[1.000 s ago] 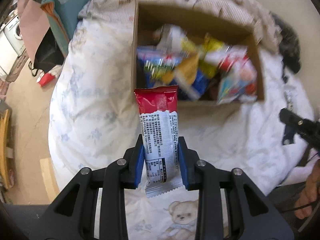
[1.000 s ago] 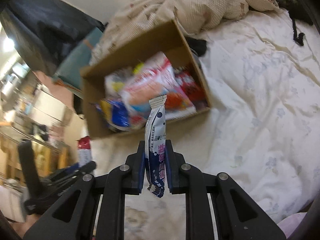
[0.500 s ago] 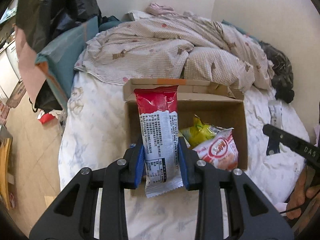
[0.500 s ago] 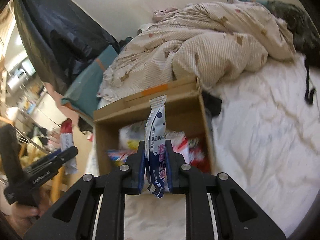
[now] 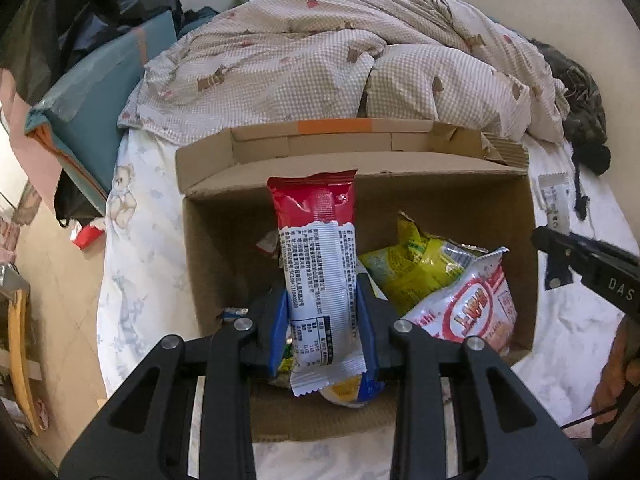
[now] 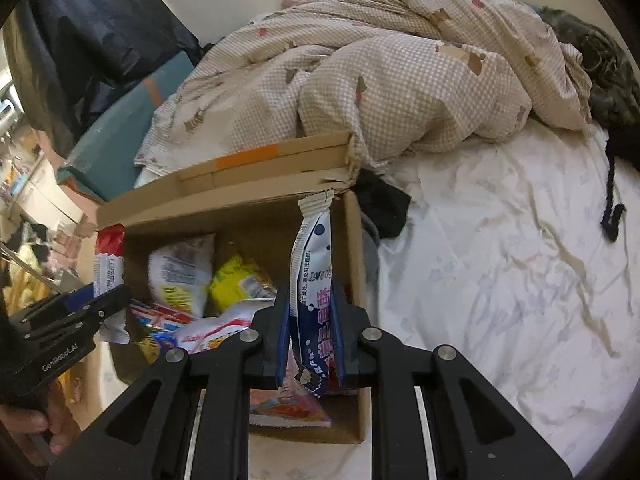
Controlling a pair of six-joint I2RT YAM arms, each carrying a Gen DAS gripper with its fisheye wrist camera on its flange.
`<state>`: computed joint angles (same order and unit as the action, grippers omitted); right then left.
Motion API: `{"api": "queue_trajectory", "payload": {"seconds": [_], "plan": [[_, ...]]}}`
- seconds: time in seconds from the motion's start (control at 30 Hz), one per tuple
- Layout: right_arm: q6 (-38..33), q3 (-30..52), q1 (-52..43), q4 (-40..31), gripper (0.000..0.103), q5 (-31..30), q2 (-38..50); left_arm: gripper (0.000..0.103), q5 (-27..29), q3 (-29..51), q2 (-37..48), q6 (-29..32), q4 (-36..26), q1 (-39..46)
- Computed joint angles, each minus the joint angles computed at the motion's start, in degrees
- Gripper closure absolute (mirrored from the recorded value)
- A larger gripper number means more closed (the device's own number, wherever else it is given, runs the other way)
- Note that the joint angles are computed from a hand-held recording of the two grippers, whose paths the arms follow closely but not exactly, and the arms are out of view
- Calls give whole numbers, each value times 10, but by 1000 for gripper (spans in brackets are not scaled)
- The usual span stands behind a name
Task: Organize snacks
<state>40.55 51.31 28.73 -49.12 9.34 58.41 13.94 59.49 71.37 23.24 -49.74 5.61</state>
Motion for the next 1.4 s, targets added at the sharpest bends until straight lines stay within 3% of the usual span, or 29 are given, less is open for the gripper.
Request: {"api": "queue_trajectory", "payload": {"seconds": [0.2, 0.5, 0.57, 0.63, 0.7, 1.03, 1.17, 1.27, 1.4], "plan": [[5, -11, -29, 3, 85, -28, 0, 76, 17, 4, 31, -23, 14, 9], [14, -8, -13, -3, 84, -5, 7, 75, -3, -4, 14, -7, 24, 3], [16, -8, -12, 0, 84, -8, 6, 68, -7, 1, 15, -6, 18, 1], [14, -7, -12, 0, 84, -16, 9, 41, -6, 2, 11, -8, 18, 3], [15, -7, -10, 2, 81, -18, 9, 22, 4, 3, 5, -15, 20, 13], [22, -15, -28, 21, 81, -36, -20, 19, 32, 16, -3, -14, 1, 37], [34, -7, -15, -1, 71, -17, -34, 19, 43, 14, -17, -8, -5, 48], [42, -2, 0, -8, 22, 4, -46, 19, 53, 14, -26, -5, -15, 58], [55, -2, 4, -8, 20, 20, -68, 19, 51, 20, -41, -1, -31, 74]]}}
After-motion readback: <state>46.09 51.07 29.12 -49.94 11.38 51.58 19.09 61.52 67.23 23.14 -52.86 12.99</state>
